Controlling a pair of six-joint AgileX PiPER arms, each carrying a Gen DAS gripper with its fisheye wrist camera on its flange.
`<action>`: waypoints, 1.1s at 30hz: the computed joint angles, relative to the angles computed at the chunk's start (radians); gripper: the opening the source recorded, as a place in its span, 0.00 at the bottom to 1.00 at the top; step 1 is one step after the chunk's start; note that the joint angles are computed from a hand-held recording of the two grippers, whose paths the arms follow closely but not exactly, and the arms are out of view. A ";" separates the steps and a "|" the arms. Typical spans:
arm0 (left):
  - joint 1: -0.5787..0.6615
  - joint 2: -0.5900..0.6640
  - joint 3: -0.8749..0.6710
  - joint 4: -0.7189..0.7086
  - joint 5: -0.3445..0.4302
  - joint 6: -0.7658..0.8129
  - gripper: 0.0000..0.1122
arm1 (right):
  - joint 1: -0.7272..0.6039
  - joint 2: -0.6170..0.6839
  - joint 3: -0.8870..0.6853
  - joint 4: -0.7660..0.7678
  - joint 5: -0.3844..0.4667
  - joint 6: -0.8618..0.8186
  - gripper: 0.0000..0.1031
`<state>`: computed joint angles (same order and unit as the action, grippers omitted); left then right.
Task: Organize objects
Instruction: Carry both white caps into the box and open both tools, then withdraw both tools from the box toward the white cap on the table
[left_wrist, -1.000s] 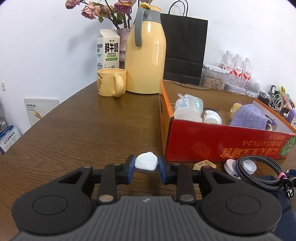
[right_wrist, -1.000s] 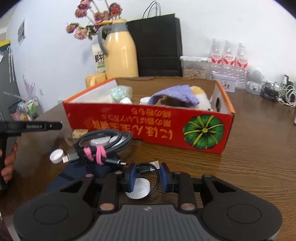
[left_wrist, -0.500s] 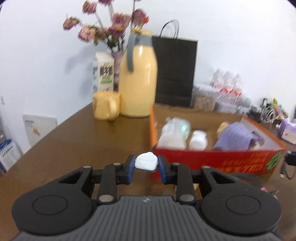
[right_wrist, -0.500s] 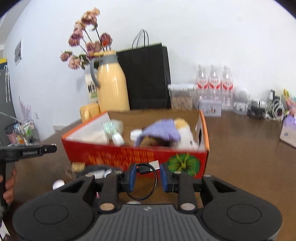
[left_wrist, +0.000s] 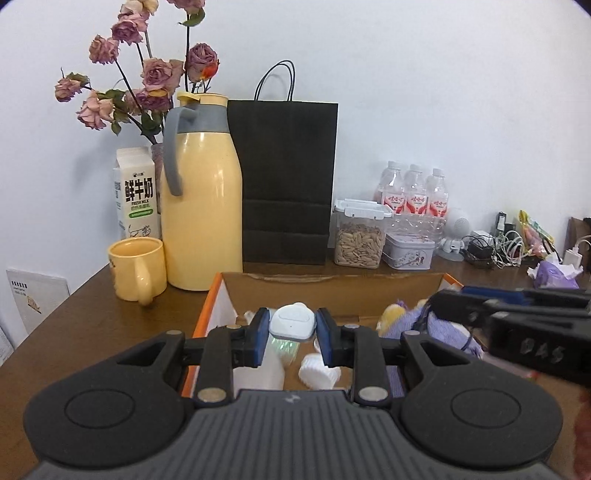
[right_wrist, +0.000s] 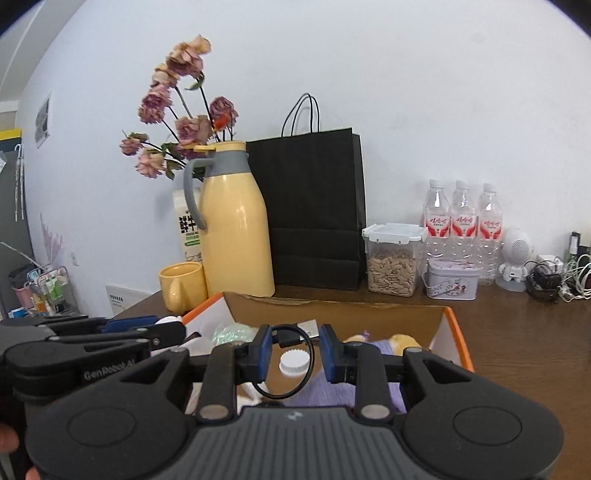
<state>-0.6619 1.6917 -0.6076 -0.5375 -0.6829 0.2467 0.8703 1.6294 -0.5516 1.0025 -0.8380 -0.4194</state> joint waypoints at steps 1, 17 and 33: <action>0.006 0.017 -0.021 0.002 0.006 -0.003 0.25 | -0.018 0.025 -0.021 -0.014 0.004 0.006 0.25; 0.008 0.131 -0.024 -0.012 -0.165 -0.032 0.92 | -0.042 0.231 -0.074 0.024 -0.120 0.051 0.67; -0.007 0.111 0.009 -0.056 -0.185 -0.012 0.92 | 0.011 0.220 -0.007 0.068 -0.222 0.093 0.99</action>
